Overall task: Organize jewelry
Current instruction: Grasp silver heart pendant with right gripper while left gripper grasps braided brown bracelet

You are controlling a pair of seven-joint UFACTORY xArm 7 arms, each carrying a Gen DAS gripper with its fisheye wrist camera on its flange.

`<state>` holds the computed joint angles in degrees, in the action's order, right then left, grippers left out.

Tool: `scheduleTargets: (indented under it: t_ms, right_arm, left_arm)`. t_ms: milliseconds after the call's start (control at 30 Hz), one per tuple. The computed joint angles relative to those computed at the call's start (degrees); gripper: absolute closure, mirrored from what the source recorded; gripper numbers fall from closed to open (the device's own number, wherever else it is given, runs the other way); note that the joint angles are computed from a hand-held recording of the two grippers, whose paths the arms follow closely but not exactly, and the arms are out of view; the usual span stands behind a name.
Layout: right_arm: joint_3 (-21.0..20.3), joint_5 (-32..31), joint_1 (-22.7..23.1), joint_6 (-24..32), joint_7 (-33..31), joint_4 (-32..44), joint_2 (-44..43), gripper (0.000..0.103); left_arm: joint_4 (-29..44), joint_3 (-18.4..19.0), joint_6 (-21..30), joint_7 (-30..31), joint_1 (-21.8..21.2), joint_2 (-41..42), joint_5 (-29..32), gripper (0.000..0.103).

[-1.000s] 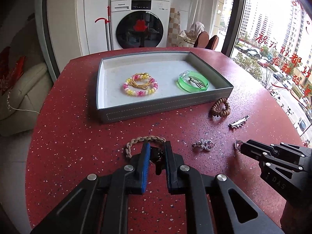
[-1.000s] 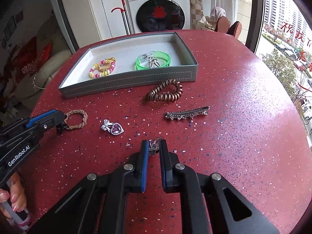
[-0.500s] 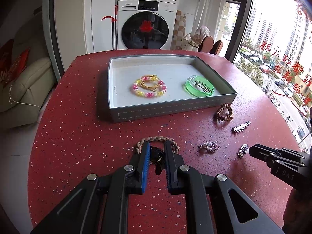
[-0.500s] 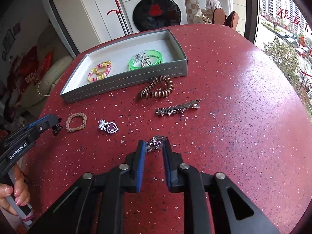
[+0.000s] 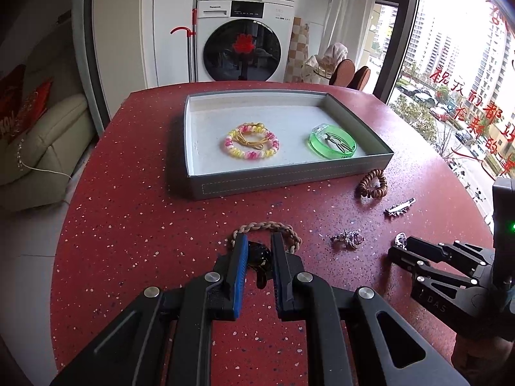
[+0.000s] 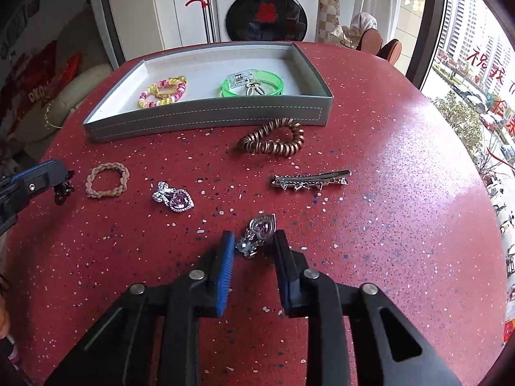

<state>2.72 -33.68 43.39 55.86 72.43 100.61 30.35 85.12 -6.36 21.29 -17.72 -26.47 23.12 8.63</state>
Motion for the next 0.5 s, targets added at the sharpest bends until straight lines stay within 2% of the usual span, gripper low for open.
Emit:
scheduleTargets:
  t_ms: [67,100,233,500]
  right_arm:
    - [0.03,0.15,-0.47,-2.07,1.21,-2.2,-1.36,0.093]
    - [0.06,0.18,-0.83,-3.5,2.06,-3.74,-2.31,0.102]
    - [0.44,-0.62,-2.01,-7.65,5.07,-9.02,-6.02,0.102]
    - [1.6,-2.21,-3.45,-9.24,6.19,-11.02,-8.12,0.102]
  left_arm:
    - [-0.11,-0.02,-0.17,0.03,0.02,-0.04,-0.06,0.071]
    - [-0.13,-0.06,-0.19,0.1,0.09,-0.04,-0.15,0.071]
    - [-0.41,-0.05,-0.42,0.15,0.22,-0.21,-0.33,0.071]
    - [-0.48,0.02,-0.58,0.15,0.23,-0.26,-0.23,0.071]
